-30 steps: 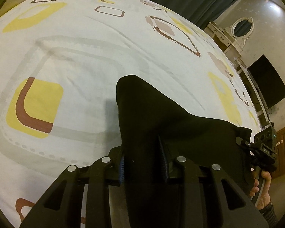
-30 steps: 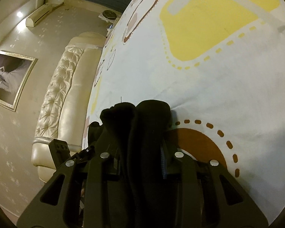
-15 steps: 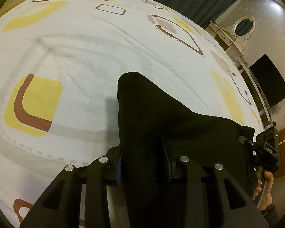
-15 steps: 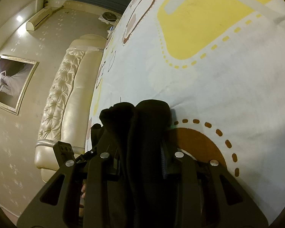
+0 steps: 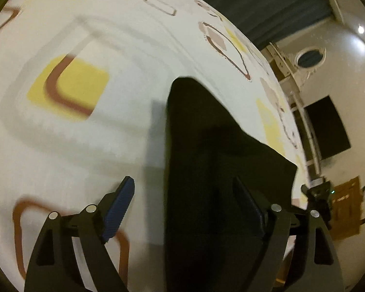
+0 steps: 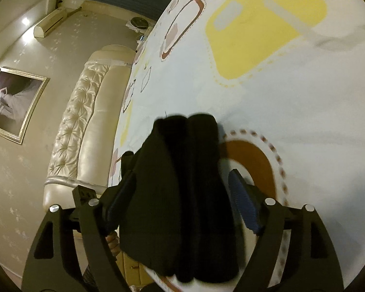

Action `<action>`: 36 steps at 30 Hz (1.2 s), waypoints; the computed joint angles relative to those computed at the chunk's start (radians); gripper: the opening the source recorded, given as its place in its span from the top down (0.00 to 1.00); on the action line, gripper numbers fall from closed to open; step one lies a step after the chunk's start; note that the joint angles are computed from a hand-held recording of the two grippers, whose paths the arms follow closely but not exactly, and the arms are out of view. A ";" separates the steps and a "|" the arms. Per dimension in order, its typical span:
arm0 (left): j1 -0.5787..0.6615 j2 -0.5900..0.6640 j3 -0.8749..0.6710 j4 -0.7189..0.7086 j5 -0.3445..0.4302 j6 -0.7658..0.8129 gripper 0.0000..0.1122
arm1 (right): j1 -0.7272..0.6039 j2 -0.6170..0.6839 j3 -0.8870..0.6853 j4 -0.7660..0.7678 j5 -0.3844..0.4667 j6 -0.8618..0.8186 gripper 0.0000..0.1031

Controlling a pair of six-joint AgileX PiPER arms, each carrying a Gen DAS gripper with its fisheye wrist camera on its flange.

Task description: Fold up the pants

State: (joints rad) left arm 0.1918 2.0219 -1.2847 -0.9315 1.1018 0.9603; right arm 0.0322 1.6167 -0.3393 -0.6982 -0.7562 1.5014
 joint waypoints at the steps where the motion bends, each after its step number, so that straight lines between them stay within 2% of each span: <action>1: 0.017 -0.016 0.027 0.000 0.007 0.015 0.27 | 0.005 -0.018 0.029 0.014 -0.005 -0.011 0.24; 5: 0.088 -0.081 0.149 0.024 0.035 0.094 0.27 | 0.062 -0.042 0.147 0.127 -0.070 -0.086 0.24; 6: 0.100 -0.095 0.176 0.030 0.037 0.109 0.27 | 0.093 -0.030 0.178 0.176 -0.110 -0.117 0.24; 9: 0.132 -0.110 0.244 0.036 0.080 0.139 0.26 | 0.181 -0.007 0.214 0.282 -0.168 -0.170 0.24; 11: 0.134 -0.117 0.281 0.026 0.093 0.147 0.25 | 0.247 0.007 0.213 0.350 -0.176 -0.190 0.24; 13: 0.116 -0.132 0.308 0.010 0.083 0.149 0.25 | 0.303 0.002 0.197 0.413 -0.137 -0.208 0.24; 15: 0.095 -0.150 0.329 -0.007 0.058 0.157 0.25 | 0.358 -0.015 0.167 0.481 -0.053 -0.231 0.30; 16: 0.073 -0.169 0.349 -0.011 0.021 0.164 0.37 | 0.366 -0.011 0.154 0.483 -0.024 -0.226 0.45; 17: 0.056 -0.174 0.350 -0.006 0.010 0.158 0.43 | 0.364 0.003 0.150 0.473 -0.030 -0.213 0.54; 19: 0.039 -0.198 0.365 -0.006 -0.033 0.144 0.48 | 0.371 0.019 0.170 0.489 -0.085 -0.207 0.60; 22: 0.030 -0.229 0.376 0.000 -0.061 0.143 0.56 | 0.424 -0.021 0.177 0.563 -0.056 -0.239 0.65; 25: 0.037 -0.239 0.365 0.003 -0.050 0.128 0.61 | 0.480 -0.082 0.178 0.648 -0.013 -0.276 0.67; 27: 0.037 -0.245 0.363 0.004 -0.054 0.118 0.62 | 0.517 -0.123 0.172 0.696 0.028 -0.298 0.67; 29: 0.036 -0.262 0.371 0.009 -0.069 0.115 0.62 | 0.534 -0.135 0.174 0.711 0.034 -0.296 0.67; 33: 0.023 -0.299 0.393 0.015 -0.103 0.123 0.62 | 0.579 -0.100 0.198 0.758 -0.030 -0.290 0.67; 36: 0.015 -0.295 0.400 0.009 -0.125 0.148 0.62 | 0.550 -0.019 0.227 0.715 -0.137 -0.248 0.67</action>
